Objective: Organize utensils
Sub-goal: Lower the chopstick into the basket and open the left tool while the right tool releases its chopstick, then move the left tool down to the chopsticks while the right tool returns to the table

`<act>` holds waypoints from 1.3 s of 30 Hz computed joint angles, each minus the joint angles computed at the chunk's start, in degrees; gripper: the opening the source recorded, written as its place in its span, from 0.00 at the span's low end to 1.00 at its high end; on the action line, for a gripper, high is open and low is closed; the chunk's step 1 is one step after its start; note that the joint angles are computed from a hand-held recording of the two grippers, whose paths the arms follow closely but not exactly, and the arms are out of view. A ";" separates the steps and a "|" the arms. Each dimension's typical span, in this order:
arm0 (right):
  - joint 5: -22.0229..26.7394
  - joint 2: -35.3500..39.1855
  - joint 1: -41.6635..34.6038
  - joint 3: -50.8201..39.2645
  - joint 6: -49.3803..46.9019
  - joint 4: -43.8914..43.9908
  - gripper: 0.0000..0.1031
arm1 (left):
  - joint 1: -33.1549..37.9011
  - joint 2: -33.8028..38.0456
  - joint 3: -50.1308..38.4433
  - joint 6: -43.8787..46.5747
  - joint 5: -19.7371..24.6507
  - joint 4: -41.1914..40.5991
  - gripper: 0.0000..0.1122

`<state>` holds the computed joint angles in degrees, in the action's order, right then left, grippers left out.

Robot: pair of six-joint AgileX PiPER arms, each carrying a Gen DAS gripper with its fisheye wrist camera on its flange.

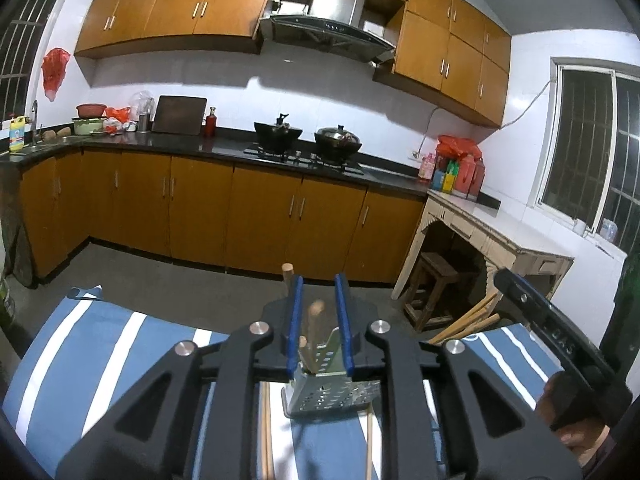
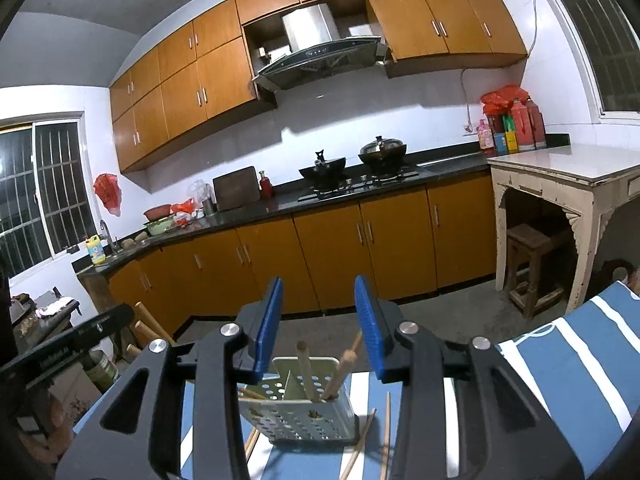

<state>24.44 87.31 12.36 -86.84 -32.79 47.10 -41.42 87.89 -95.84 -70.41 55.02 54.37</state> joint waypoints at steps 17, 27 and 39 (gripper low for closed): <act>4.41 -3.52 -4.85 20.85 4.68 -7.50 0.37 | -11.27 -14.01 28.77 -17.50 9.66 5.19 0.29; 4.80 6.12 4.02 20.14 18.22 -23.90 0.29 | -0.97 -12.03 41.83 -15.56 -8.33 -6.74 0.28; 2.14 5.32 2.12 22.12 26.80 -33.26 0.07 | 2.69 -6.26 41.61 -5.65 -18.30 -15.47 0.20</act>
